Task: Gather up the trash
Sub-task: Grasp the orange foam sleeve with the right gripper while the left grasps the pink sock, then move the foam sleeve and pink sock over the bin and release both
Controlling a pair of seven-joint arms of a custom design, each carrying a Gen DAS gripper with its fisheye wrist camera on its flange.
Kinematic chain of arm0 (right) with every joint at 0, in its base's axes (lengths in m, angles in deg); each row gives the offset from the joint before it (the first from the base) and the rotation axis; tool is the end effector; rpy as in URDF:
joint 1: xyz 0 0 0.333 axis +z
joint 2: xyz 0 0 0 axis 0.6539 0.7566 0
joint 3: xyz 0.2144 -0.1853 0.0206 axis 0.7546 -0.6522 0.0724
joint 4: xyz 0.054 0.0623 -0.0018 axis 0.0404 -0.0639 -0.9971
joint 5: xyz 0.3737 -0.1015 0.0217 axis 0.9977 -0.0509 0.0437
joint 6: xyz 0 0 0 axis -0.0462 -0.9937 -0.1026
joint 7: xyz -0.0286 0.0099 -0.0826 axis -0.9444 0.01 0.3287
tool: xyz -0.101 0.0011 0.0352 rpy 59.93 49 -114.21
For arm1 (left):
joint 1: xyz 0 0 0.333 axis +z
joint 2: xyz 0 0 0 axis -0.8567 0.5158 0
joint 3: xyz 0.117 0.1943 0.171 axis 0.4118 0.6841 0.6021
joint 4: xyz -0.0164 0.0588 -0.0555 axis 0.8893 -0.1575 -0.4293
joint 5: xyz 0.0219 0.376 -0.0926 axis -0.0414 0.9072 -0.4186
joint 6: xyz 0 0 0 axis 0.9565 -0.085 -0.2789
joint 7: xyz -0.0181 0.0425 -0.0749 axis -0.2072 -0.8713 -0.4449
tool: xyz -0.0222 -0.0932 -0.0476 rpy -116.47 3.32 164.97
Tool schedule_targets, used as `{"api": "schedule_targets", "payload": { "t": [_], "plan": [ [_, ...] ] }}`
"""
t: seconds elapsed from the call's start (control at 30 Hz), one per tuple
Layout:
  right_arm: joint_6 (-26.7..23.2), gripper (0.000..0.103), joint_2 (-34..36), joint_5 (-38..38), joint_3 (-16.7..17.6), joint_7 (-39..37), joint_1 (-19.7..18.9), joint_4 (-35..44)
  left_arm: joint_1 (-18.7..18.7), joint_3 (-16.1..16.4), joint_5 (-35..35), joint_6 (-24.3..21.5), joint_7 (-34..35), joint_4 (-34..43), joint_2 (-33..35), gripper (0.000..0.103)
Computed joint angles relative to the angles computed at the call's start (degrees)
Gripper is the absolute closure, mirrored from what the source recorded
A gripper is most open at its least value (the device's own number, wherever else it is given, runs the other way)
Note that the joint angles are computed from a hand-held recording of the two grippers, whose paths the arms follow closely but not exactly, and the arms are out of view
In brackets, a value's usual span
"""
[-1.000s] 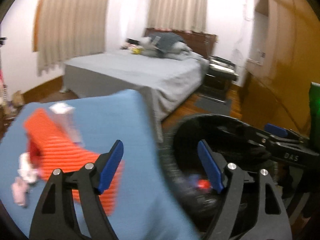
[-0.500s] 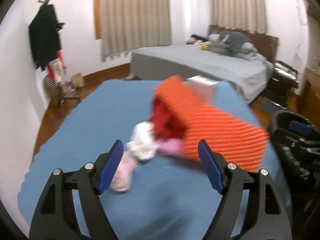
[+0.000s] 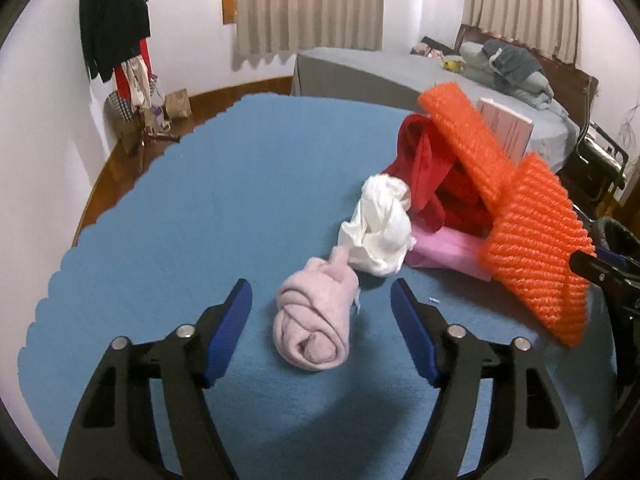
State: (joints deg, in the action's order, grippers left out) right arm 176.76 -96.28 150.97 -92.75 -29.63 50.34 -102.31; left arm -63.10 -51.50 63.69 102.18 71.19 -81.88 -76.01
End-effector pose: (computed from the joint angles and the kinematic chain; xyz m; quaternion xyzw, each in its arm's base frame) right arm 0.4851 0.0143 0.3709 -0.7614 0.5120 -0.1133 0.3812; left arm 0.3893 -0.1926 0.3782 -0.7523 0.5423 -0.2304 0.2947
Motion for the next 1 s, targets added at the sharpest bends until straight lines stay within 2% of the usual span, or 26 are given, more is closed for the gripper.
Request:
{"api": "schedule_targets", "payload": {
  "t": [0.07,0.17,0.27,0.5,0.77,1.0],
  "plan": [
    [-2.5,0.047,-0.7,-1.1,-0.4,0.0,-0.3,-0.3,-0.4,0.1,-0.5,0.3,0.3,0.4,1.0,0.049],
    [-6.8,0.062,-3.0,-1.4,-1.4,-1.5,-0.6,-1.3,-0.2,0.8,-0.6,1.5,1.1,0.5,1.5,0.065],
    [-8.2,0.069,-5.0,-1.4,-1.7,-2.5,-0.6,-2.4,0.0,0.1,0.2,2.1,-0.1,-0.6,0.1,0.07],
    [-10.9,0.076,-10.2,-1.5,-3.2,-2.9,-0.8,-4.9,-0.9,-1.7,0.0,1.8,-2.2,-1.6,-2.7,0.072],
    [-12.2,0.076,-14.2,-1.9,-5.0,-2.0,-1.6,-6.2,-2.5,-4.6,0.5,2.7,-4.7,-0.7,-4.7,0.072],
    [-12.7,0.076,-16.2,-2.6,-6.6,-1.4,-2.5,-6.3,-2.8,-6.8,3.5,2.3,-7.2,3.5,-3.1,0.072]
  ]
}}
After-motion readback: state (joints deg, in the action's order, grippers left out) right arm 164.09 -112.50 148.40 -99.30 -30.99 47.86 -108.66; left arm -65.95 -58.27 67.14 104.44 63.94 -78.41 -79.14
